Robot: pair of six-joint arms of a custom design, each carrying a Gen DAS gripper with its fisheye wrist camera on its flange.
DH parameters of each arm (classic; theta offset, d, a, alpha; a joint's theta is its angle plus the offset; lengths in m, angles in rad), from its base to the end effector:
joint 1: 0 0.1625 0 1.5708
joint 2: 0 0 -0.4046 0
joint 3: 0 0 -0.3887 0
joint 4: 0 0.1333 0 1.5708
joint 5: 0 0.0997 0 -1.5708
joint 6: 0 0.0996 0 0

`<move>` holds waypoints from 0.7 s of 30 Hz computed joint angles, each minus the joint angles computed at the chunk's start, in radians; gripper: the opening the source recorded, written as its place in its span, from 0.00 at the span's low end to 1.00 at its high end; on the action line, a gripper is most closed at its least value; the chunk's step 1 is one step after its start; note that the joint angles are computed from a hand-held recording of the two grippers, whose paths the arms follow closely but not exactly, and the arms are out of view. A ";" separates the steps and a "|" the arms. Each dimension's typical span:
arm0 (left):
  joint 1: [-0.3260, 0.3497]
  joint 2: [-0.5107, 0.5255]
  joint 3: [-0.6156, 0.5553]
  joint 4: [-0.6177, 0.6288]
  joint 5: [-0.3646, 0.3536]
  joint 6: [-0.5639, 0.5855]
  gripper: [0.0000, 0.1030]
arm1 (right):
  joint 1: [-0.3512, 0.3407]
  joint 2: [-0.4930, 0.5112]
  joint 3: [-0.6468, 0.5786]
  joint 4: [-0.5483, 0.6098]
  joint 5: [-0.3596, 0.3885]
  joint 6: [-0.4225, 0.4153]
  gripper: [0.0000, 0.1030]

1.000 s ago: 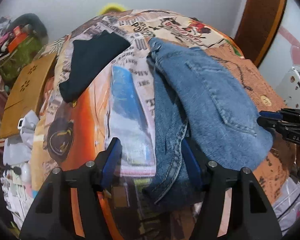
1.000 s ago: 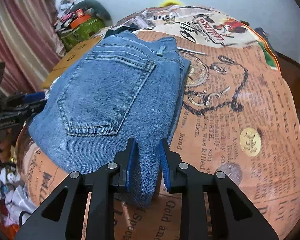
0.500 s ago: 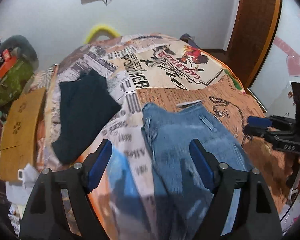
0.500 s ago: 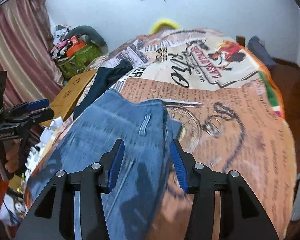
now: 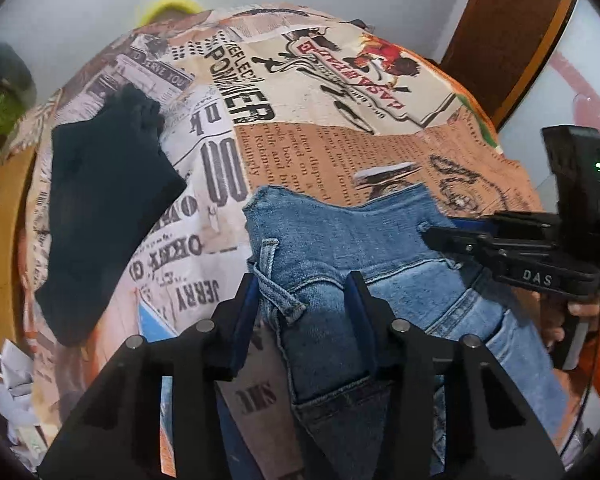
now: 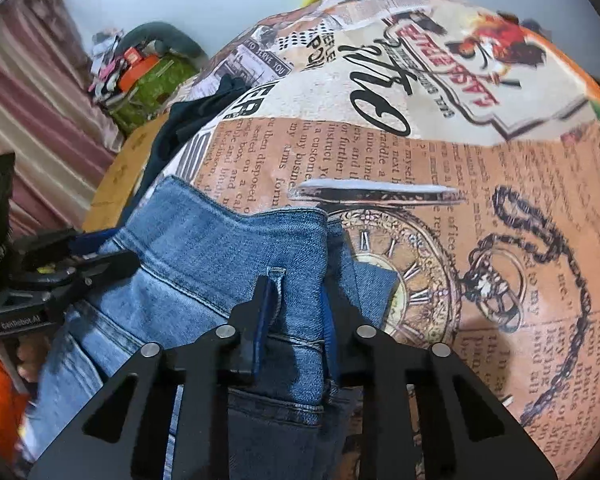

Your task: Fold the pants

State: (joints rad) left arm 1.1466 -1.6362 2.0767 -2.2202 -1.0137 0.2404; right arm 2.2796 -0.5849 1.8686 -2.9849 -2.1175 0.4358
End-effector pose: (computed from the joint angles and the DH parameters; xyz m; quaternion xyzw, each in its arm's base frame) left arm -0.0117 -0.4777 0.3385 0.2848 0.9133 -0.1249 0.2631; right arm 0.4247 -0.3700 -0.0583 0.1133 -0.9543 0.1986 0.1925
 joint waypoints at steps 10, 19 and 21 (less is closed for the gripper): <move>-0.065 -0.053 0.052 -0.035 0.121 0.004 0.44 | 0.117 0.011 -0.048 0.088 -0.223 0.001 0.18; -0.184 -0.227 0.106 0.078 0.115 -0.030 0.50 | 0.206 -0.046 -0.023 0.075 -0.083 -0.023 0.43; -0.203 -0.249 0.115 0.127 0.118 -0.048 0.65 | 0.214 -0.039 -0.032 0.110 -0.065 -0.005 0.43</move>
State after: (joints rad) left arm 0.9440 -1.8847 2.1919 -2.0936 -0.8961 0.1923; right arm 2.4933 -0.6244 1.8368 -2.8749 -2.1822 0.4309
